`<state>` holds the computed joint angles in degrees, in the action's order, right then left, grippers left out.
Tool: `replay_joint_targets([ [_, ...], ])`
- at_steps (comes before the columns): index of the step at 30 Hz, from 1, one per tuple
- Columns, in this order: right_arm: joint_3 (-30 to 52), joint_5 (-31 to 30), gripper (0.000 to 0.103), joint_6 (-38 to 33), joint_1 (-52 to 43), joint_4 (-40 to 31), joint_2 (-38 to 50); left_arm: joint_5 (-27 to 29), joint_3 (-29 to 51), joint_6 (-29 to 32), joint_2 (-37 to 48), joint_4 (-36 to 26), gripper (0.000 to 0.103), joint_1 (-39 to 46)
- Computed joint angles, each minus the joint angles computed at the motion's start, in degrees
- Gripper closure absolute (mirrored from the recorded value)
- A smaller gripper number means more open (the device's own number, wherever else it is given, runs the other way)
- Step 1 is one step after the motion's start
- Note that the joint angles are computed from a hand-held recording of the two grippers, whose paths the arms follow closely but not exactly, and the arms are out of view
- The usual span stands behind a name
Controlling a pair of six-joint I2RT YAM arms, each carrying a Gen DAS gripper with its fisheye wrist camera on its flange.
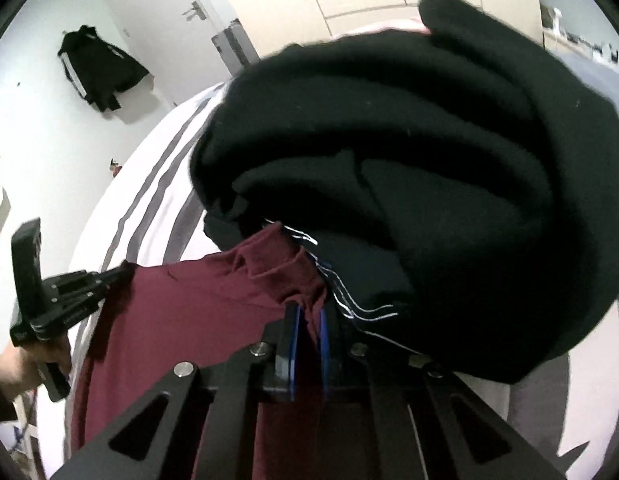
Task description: Fold clothes
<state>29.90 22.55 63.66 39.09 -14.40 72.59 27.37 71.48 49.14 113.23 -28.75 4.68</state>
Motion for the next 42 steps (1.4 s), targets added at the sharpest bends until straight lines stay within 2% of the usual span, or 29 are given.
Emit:
replay_joint_targets([
  [2, 0.03, 0.36, 0.094, -0.58, 0.30, 0.14, -0.74, -0.13, 1.02, -0.83, 0.69, -0.67, 0.096, -0.20],
  [5, 1.90, 2.88, 0.087, -1.89, 1.92, -2.99, -1.09, 0.33, 2.68, -1.97, 1.11, -2.19, 0.094, 0.16],
  [9, 1.02, 1.37, 0.087, -1.95, 0.83, -1.93, -1.66, 3.60, 5.66, -7.35, 1.26, -3.33, 0.083, 2.95],
  [11, 0.41, 1.02, 0.087, -0.83, 0.94, -1.98, -2.82, 1.84, 6.21, -8.41, 1.29, -1.55, 0.083, 4.04],
  [13, 0.87, 2.80, 0.083, 0.58, 3.13, -4.76, -4.17, 1.30, 6.19, -7.26, 0.86, -1.70, 0.083, 4.90],
  [15, 1.29, 4.68, 0.072, 2.40, 5.84, -7.68, -5.46, 2.42, 6.41, -5.51, 0.17, -3.41, 0.083, 6.55],
  [19, 1.79, 8.09, 0.069, 8.65, 14.31, -13.70, -7.38, 7.89, 3.51, 4.19, -5.17, -12.30, 0.083, 11.53],
  [23, 5.48, 14.78, 0.069, 17.11, 28.23, -19.73, -5.55, 12.05, 1.54, 20.04, -9.66, -29.14, 0.083, 17.54],
  [26, 8.94, 16.69, 0.069, 22.60, 36.75, -19.41, -0.75, 10.40, -4.83, 34.51, -14.76, -37.43, 0.083, 22.67],
  [27, 10.27, 17.16, 0.069, 24.21, 39.06, -19.29, 1.24, 9.46, -7.91, 40.76, -16.76, -39.15, 0.083, 24.99],
  [29, 12.61, 17.54, 0.069, 26.88, 42.67, -18.75, 5.50, 7.14, -11.51, 47.83, -18.67, -39.92, 0.083, 27.67],
  [32, 14.46, 15.49, 0.069, 29.68, 44.28, -16.90, 12.45, 3.49, -17.29, 45.28, -18.82, -27.43, 0.083, 27.94],
  [34, 14.80, 13.74, 0.069, 34.58, 44.23, -17.19, 16.37, 3.76, -15.80, 42.17, -15.83, -23.83, 0.086, 29.41],
  [36, 15.81, 15.51, 0.069, 41.92, 45.83, -21.32, 17.22, 5.00, -14.88, 39.01, -15.82, -21.27, 0.085, 31.57],
  [38, 17.47, 17.51, 0.069, 48.66, 47.74, -26.09, 18.05, 6.44, -12.65, 37.26, -16.34, -23.72, 0.085, 34.84],
  [39, 18.79, 18.35, 0.069, 50.82, 48.77, -28.55, 18.57, 7.08, -11.09, 38.19, -16.58, -27.08, 0.085, 37.07],
  [42, 24.09, 19.40, 0.069, 55.90, 52.33, -35.03, 21.17, 8.49, -7.87, 50.21, -19.14, -43.38, 0.085, 47.40],
])
